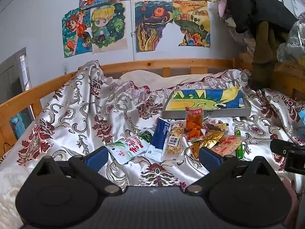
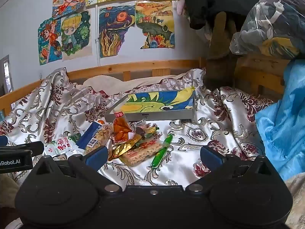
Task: Organize snacks
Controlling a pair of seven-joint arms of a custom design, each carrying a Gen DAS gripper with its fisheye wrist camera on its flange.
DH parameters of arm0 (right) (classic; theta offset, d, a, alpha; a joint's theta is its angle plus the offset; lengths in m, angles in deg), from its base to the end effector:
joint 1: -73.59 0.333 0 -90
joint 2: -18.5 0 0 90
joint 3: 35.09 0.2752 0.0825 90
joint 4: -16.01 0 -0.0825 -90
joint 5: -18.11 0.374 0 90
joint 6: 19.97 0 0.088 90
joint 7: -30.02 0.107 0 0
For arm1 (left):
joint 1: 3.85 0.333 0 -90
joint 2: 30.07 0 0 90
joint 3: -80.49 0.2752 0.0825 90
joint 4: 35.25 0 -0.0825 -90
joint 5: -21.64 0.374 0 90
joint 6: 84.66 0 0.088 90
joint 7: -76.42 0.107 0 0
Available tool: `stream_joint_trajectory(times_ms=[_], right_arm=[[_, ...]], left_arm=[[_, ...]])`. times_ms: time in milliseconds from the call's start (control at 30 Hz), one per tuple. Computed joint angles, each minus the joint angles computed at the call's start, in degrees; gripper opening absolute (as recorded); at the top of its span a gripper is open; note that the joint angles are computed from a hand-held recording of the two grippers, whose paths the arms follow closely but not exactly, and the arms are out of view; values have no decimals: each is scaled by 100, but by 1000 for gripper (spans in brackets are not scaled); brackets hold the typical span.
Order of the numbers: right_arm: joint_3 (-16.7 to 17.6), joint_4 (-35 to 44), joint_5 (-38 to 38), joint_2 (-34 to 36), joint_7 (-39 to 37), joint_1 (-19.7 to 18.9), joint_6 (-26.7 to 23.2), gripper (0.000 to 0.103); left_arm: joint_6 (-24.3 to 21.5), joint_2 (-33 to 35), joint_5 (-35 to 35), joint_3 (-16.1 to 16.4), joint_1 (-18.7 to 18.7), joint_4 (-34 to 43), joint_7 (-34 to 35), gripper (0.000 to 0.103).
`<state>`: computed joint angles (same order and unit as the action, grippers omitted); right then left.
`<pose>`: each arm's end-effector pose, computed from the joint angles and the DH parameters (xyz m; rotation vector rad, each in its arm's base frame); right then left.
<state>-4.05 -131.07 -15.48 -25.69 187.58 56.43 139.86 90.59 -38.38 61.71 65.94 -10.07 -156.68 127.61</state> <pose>0.3913 0.1490 0.5380 -1.2162 1.8698 -1.0825 0.4919 -0.2479 0.5525 -1.2573 1.8358 -1.0562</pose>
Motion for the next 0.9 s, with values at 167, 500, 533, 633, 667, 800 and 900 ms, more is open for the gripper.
stream_joint_trajectory(times_ms=[167,500,533,633,667,800,900], right_arm=[[-10,-5,-9,12,9,3,25,102],[-20,-6,0,24,15,23,3,102],[-26,-6,4,26,15,29,2,102],[-29,-9,4,22,20,39,-6,102],[-29,-9,2,22,21,40,-6,102],[-37,-11,0,26,23,46,-6,102],[-42,-12,-1,28,25,49,-3,102]], left_arm=[[-19,-19,45,-10,16,-4,-41,103],[54,35,-43,15,-6,-68,63,103],[59,34,-33,15,-2,-71,57,103],[-10,41,-201,55,-72,-33,215,103],[-9,41,-202,52,-69,-33,216,103],[-20,42,-237,54,-77,-30,249,103],[-26,41,-238,48,-73,-28,247,103]])
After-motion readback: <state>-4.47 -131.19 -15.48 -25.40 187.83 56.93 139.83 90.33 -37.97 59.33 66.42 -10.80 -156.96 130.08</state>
